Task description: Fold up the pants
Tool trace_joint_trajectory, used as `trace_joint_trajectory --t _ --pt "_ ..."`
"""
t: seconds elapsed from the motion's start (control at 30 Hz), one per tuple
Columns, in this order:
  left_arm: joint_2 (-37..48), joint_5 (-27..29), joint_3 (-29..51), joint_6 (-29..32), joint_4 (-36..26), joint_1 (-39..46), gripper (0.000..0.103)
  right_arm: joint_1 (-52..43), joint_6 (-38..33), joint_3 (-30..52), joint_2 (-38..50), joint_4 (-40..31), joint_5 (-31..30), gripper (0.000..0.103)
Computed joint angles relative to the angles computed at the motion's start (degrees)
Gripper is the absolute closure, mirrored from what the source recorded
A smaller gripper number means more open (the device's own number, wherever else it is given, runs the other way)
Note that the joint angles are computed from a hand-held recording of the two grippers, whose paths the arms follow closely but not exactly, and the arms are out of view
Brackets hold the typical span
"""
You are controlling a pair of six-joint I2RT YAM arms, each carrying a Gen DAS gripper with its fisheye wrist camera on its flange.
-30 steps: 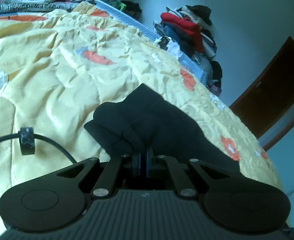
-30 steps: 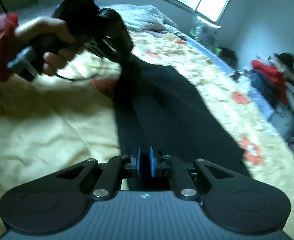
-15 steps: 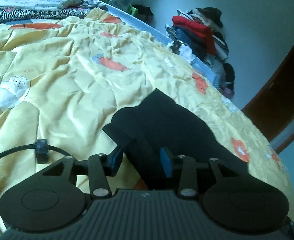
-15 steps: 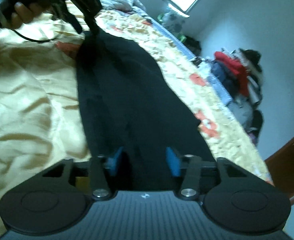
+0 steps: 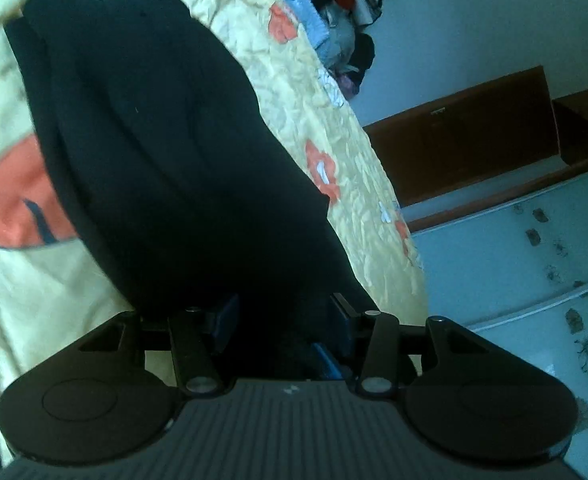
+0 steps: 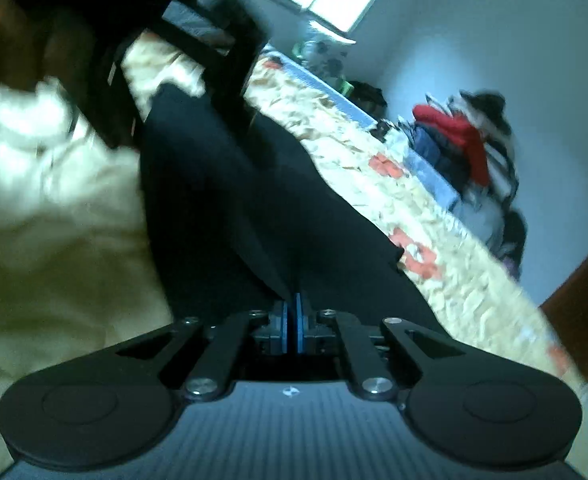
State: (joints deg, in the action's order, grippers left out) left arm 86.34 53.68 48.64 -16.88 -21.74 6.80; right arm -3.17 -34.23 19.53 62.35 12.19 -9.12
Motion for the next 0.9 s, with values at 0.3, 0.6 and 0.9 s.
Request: trace_joint_trajectory --t 0.3,0.6,0.9 --pt "2.3 1.3 1.8 0.4 -5.3 -1.9 0.064 -5.6 6.7 3.2 -0.3 -4.7 -8.1 0.098" --pt "1.6 -2.1 0.2 -4.2 -2.6 -4.3 0.038 -6.7 9.0 3.8 -0.6 -5.6 -9.9 0.098" --pt "-2.6 -3.5 -7.3 -11.7 10.4 -1.8 0.101 -5.8 4.8 3.1 -2.3 -9.7 -10.9 0.099"
